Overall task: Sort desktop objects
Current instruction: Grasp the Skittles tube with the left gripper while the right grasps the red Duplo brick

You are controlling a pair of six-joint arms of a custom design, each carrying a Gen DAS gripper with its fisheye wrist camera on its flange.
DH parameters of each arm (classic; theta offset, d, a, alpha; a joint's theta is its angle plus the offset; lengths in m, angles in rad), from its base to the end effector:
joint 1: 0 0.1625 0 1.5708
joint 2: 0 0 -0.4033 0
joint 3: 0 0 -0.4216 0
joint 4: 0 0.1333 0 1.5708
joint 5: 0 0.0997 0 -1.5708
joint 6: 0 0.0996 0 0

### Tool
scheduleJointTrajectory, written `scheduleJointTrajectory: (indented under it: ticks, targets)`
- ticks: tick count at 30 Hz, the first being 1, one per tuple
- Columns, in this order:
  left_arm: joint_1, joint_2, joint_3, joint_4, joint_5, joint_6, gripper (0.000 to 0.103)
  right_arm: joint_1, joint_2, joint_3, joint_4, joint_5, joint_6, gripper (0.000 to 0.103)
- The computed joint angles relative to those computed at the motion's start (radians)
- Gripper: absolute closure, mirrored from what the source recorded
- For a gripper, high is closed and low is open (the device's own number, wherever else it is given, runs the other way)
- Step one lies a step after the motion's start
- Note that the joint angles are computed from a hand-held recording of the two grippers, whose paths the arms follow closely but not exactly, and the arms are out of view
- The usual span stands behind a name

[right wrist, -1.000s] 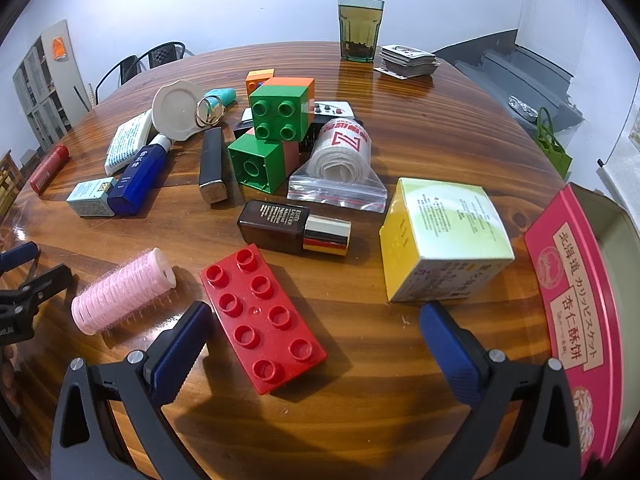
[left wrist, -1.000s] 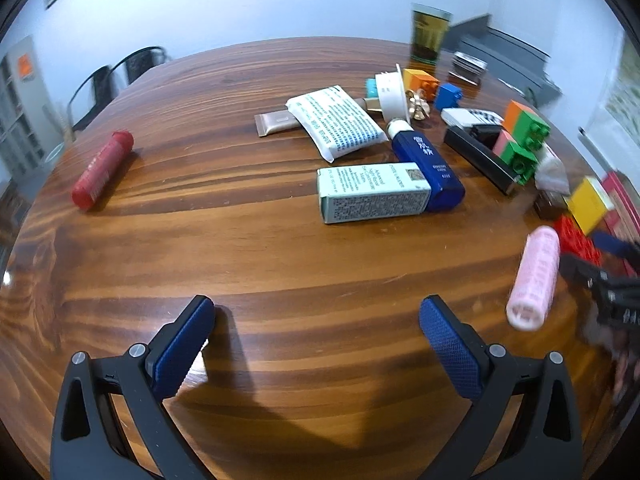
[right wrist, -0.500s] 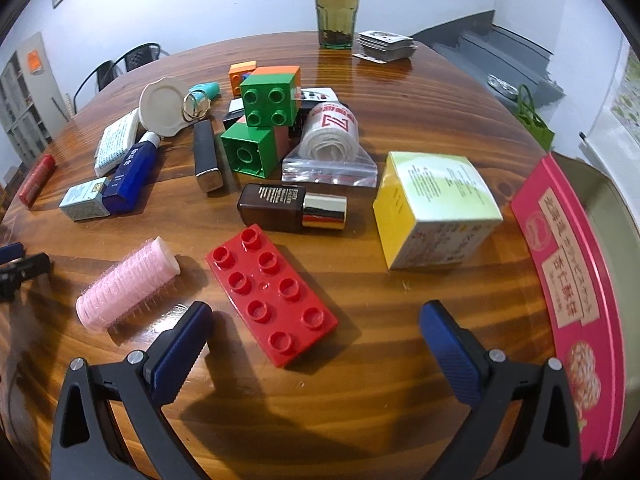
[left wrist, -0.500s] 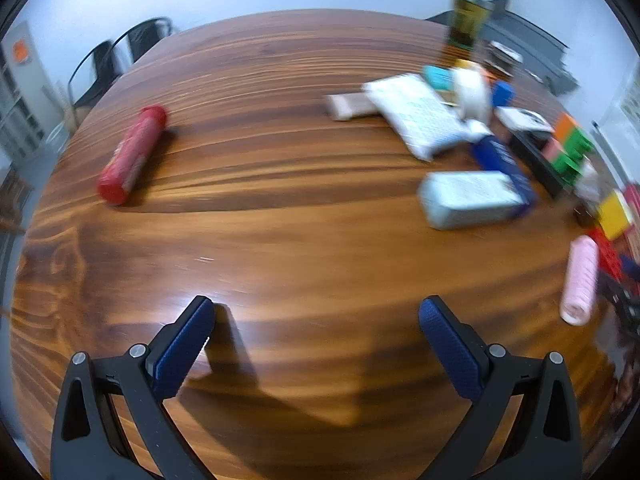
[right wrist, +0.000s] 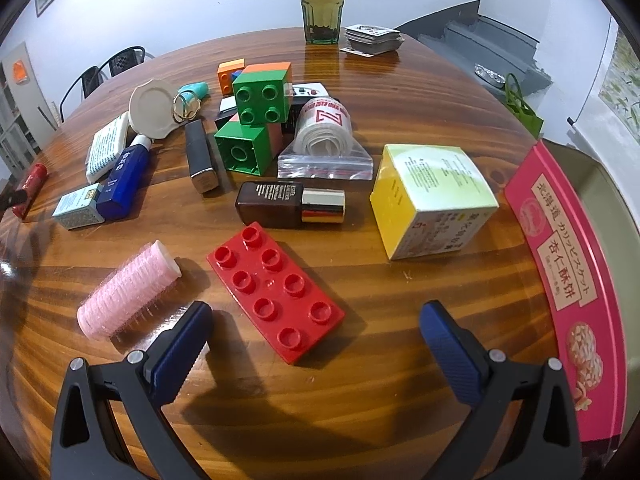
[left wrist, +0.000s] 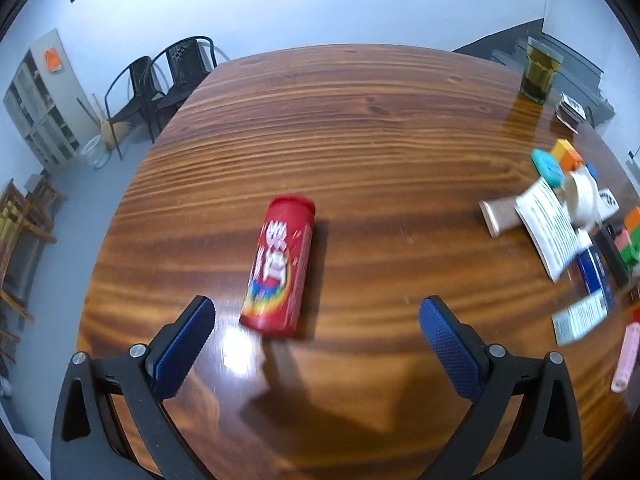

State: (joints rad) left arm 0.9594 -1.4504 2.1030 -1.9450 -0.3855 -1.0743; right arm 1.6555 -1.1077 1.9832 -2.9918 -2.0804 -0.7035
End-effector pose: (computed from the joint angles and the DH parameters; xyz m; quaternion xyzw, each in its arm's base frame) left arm -0.0845 -0.5135 0.2435 -0.1130 0.8173 -0.3364 0.4540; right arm 0.1335 -0.5713 0.1770 0.2952 -0.8866 0.1744 0.3106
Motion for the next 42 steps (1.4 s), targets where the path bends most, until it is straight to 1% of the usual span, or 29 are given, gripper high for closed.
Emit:
scheduleJointTrajectory:
  ticks: [2,4,7,9,10,15,18,20,23,24,28,30,32,34,37,41,42]
  targets:
    - [0.028,0.004,-0.004,-0.078,-0.016,0.072,0.0,0.0,-0.005,0.005,0.005,-0.003,0.003,0.0]
    - [0.049,0.008,-0.008,-0.121,-0.034,0.111,0.0,0.0,-0.013,0.01,0.014,-0.008,0.007,0.0]
    - [0.069,0.006,0.0,-0.201,-0.063,0.166,0.003,-0.002,-0.024,0.01,0.033,-0.016,0.014,0.0]
    - [0.082,0.018,-0.006,-0.231,-0.073,0.187,0.008,-0.002,-0.032,0.018,0.039,-0.021,0.018,0.0]
    - [0.095,0.032,-0.014,-0.26,-0.086,0.212,0.014,-0.003,-0.038,0.027,0.037,-0.025,0.02,0.0]
    - [0.103,0.039,-0.017,-0.315,-0.082,0.266,0.025,0.006,-0.039,0.015,0.085,-0.052,0.05,0.0]
    - [0.098,0.039,-0.016,-0.323,-0.078,0.276,0.039,0.01,-0.042,0.013,0.111,-0.068,0.069,0.0]
    - [0.092,0.036,-0.014,-0.325,-0.073,0.273,0.065,0.01,-0.047,0.014,0.126,-0.07,0.076,0.0]
    - [0.092,0.048,-0.021,-0.338,-0.079,0.281,0.066,0.006,-0.073,0.017,0.183,-0.024,0.096,0.003]
    - [0.087,0.05,-0.018,-0.34,-0.077,0.282,0.066,0.005,-0.082,0.016,0.208,-0.005,0.102,0.006]
    - [0.071,0.053,0.008,-0.4,-0.097,0.319,0.066,0.008,-0.094,0.012,0.242,0.042,0.09,0.009]
    - [0.057,0.057,0.018,-0.418,-0.106,0.329,0.066,0.019,-0.09,0.013,0.234,0.035,0.083,0.01]
    - [0.048,0.063,0.025,-0.44,-0.116,0.336,0.066,0.014,-0.079,0.004,0.215,0.023,0.085,0.013]
    - [0.032,0.066,0.032,-0.45,-0.128,0.336,0.066,0.015,-0.052,-0.03,0.216,0.007,0.105,0.021]
    - [0.011,0.077,0.034,-0.464,-0.142,0.34,0.066,0.016,-0.032,-0.063,0.235,0.003,0.111,0.029]
    - [-0.015,0.098,0.025,-0.477,-0.155,0.343,0.066,0.02,-0.003,-0.09,0.231,0.01,0.057,0.037]
    - [-0.022,0.103,0.022,-0.477,-0.155,0.342,0.066,0.021,0.005,-0.096,0.226,0.011,0.039,0.043]
